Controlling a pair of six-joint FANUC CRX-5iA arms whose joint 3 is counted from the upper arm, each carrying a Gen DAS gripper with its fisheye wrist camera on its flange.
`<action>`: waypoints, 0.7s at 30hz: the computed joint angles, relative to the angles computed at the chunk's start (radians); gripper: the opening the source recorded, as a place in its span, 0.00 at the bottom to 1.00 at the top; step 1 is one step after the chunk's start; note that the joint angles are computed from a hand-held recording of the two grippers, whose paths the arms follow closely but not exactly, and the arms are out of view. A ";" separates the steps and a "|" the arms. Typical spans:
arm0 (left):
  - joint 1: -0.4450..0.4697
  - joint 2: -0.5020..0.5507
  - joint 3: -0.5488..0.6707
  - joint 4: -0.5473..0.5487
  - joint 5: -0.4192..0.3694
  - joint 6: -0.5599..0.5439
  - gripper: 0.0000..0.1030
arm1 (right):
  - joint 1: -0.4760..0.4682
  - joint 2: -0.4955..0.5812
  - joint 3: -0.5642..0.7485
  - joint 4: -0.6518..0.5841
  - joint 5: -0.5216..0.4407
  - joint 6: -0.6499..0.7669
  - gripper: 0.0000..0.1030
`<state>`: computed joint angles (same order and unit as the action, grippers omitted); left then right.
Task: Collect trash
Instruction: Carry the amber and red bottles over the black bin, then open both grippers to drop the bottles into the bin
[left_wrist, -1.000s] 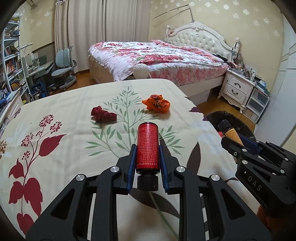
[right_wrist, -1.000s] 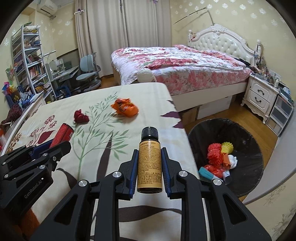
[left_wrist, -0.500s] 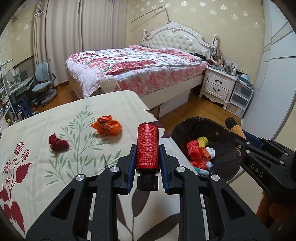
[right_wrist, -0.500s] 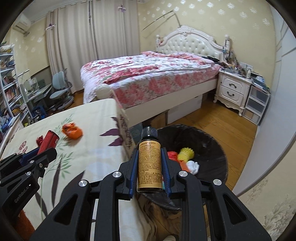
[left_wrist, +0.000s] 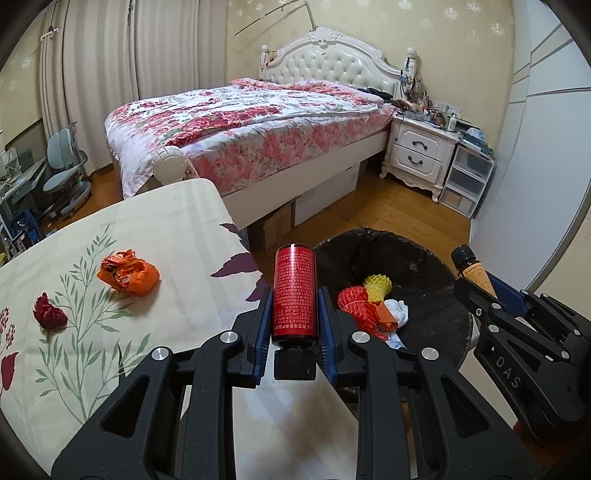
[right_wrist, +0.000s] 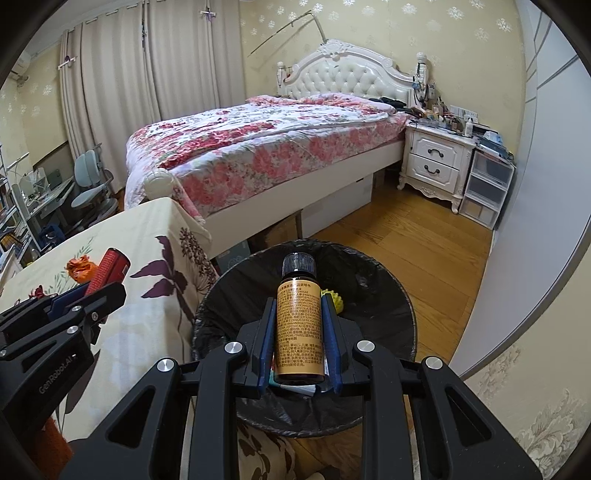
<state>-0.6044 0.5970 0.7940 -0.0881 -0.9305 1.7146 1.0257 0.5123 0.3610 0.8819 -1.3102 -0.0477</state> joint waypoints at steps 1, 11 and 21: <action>-0.003 0.013 0.016 -0.004 -0.010 0.002 0.22 | -0.003 -0.004 -0.007 0.001 0.001 -0.005 0.24; -0.032 0.146 0.219 -0.057 -0.118 0.013 0.22 | -0.026 -0.011 -0.039 -0.003 0.005 -0.025 0.24; -0.040 0.220 0.335 -0.053 -0.184 -0.014 0.22 | -0.040 -0.017 -0.059 -0.025 0.002 -0.062 0.24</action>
<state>-0.6443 0.8167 1.1290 -0.1415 -1.1145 1.7008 0.9856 0.4952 0.3020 0.8574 -1.3078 -0.1096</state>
